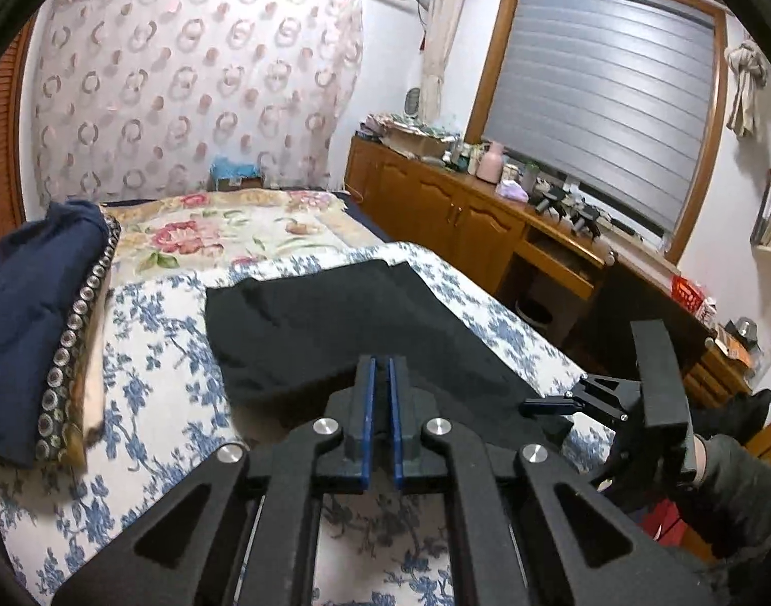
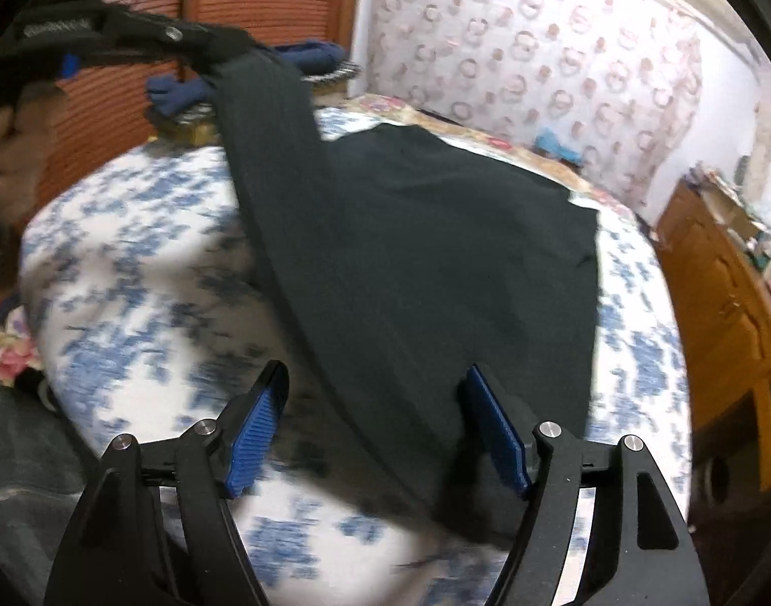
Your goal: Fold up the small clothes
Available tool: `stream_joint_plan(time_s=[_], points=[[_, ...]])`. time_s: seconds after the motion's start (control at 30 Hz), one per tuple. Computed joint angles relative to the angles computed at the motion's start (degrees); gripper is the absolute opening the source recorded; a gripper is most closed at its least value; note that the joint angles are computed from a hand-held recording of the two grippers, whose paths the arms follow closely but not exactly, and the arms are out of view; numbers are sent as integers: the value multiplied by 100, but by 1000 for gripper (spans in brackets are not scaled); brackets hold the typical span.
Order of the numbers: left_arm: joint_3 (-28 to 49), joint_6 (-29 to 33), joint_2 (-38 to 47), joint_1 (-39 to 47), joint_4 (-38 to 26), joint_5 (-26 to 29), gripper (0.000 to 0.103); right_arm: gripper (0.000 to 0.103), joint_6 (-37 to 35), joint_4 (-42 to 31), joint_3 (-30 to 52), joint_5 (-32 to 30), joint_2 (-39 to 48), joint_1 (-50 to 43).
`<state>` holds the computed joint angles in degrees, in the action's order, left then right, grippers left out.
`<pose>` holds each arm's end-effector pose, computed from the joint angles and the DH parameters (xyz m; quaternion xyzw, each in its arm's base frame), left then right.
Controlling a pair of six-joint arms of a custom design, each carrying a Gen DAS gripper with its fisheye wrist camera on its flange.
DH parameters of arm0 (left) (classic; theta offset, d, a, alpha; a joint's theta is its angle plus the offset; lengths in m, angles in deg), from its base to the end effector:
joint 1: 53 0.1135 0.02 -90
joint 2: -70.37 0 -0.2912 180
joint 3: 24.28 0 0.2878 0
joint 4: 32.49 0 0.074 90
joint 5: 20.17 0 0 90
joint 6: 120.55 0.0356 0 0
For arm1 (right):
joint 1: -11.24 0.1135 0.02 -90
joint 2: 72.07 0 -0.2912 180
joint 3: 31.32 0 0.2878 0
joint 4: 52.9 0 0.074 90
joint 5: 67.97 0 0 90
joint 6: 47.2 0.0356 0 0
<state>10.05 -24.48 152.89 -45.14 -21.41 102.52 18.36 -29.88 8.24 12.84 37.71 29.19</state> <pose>0.2571 0.0161 0.1250 0.1119 0.8610 -0.1983 0.4547 0.2742 0.0948 0.0366 -0.3628 0.8547 0.0539 0.3673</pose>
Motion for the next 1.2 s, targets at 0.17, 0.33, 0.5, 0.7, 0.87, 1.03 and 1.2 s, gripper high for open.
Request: stream_joint_plan(time_s=[0.17,0.33,0.5,0.7,0.87,1.03,1.2], points=[[-5,59,125,-31,128,-105,3,29,-114,-295,119,-453,-77,-434],[97,-22,364,66,308,-124,2,13,-238,-283,157,-421,-274,-366],[635,-156,722,207,247,-189,2,11,-336,-855,756,-413,-691,-386],[1562,-256,1483,256,10,-409,2,10,-548,-1690,2124,-505,-244,-437],[2509,-229,2294,199,-398,-694,2,9,-701,-2359,3381,-540,545,-391],[3450,-254,3101,195,-870,-825,2,9,-704,-3123,4694,-718,1459,-430],[4231,-250,3720,205,-1262,-885,2,9,-773,-3763,5756,-839,2147,-457]])
